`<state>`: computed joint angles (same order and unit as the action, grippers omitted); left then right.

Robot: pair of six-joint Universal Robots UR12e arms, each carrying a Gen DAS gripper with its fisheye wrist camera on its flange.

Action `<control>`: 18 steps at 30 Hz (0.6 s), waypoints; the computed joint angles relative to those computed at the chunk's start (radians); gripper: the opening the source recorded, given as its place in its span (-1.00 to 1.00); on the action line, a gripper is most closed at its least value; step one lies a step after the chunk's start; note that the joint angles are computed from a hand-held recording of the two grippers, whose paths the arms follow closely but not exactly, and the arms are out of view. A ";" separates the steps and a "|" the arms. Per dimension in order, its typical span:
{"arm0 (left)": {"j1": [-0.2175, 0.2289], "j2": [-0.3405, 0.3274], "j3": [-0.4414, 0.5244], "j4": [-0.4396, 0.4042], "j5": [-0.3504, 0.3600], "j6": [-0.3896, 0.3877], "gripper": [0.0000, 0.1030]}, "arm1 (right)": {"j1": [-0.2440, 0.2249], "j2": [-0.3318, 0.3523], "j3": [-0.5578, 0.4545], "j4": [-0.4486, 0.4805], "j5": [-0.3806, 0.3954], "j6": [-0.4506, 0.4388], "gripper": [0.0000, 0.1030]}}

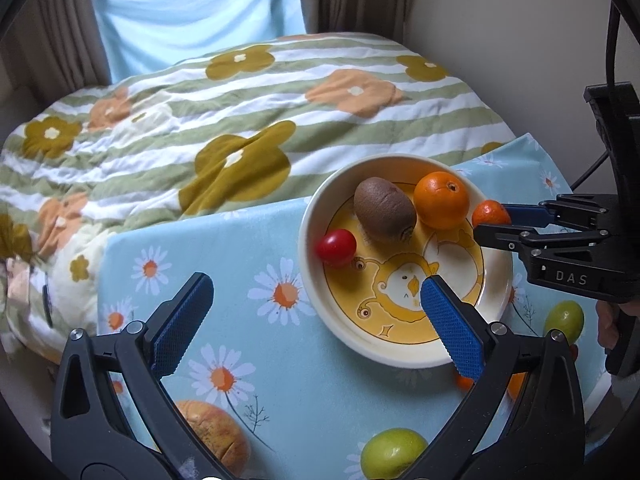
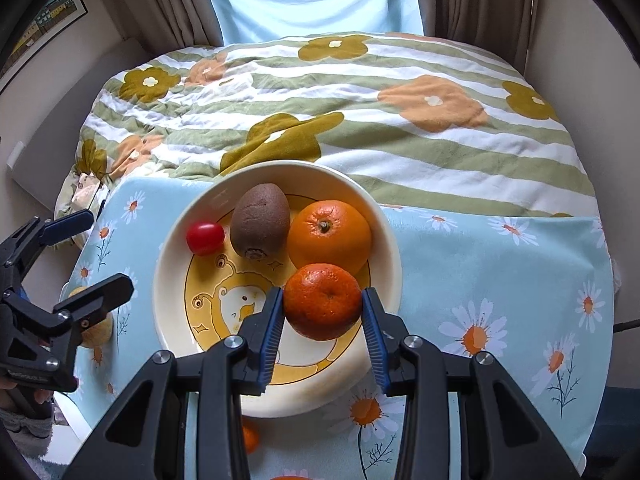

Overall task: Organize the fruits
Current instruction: 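Release the tomato into the bowl while the right tool releases the tangerine, then withdraw both open tools from the bowl toward the remaining fruits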

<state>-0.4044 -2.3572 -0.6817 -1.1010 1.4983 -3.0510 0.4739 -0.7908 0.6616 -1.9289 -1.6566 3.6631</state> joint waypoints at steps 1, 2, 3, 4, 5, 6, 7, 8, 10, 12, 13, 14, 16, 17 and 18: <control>0.001 0.003 -0.005 0.001 0.000 -0.004 1.00 | 0.001 0.004 -0.005 0.009 -0.001 0.001 -0.31; 0.002 0.005 -0.008 0.001 0.001 -0.007 1.00 | 0.000 0.006 -0.006 0.013 0.008 0.000 -0.31; 0.003 0.008 -0.014 0.002 0.001 -0.010 1.00 | 0.000 0.005 -0.003 0.013 0.013 0.001 -0.31; 0.004 0.011 -0.019 0.003 0.003 -0.013 1.00 | 0.001 0.005 -0.001 0.013 0.013 0.002 -0.31; 0.005 0.012 -0.022 0.003 0.004 -0.015 1.00 | 0.002 0.005 0.001 0.014 0.015 0.001 -0.31; 0.006 0.013 -0.025 0.002 0.005 -0.018 1.00 | 0.002 0.005 0.002 0.016 0.020 0.001 -0.31; 0.007 0.015 -0.027 0.002 0.006 -0.021 1.00 | 0.002 0.005 0.003 0.016 0.021 0.000 -0.30; 0.007 0.017 -0.030 0.003 0.006 -0.024 1.00 | 0.002 0.007 0.001 0.019 0.021 -0.005 -0.29; 0.007 0.021 -0.037 0.006 0.010 -0.029 1.00 | 0.007 0.011 -0.011 0.024 0.003 -0.032 -0.20; 0.006 0.023 -0.037 0.008 0.009 -0.034 1.00 | 0.012 0.017 -0.022 0.026 -0.015 -0.053 0.02; 0.005 0.025 -0.041 0.011 0.008 -0.036 1.00 | 0.013 0.018 -0.024 0.023 -0.020 -0.057 0.31; 0.004 0.028 -0.045 0.014 0.010 -0.037 1.00 | 0.014 0.017 -0.022 0.016 -0.021 -0.059 0.49; 0.003 0.034 -0.052 0.020 0.015 -0.036 1.00 | 0.014 0.007 -0.001 -0.015 -0.023 -0.055 0.83; 0.002 0.037 -0.055 0.024 0.018 -0.035 1.00 | 0.015 -0.001 0.016 -0.040 -0.033 -0.056 0.83; 0.001 0.040 -0.060 0.028 0.022 -0.036 1.00 | 0.017 -0.006 0.026 -0.052 -0.041 -0.059 0.84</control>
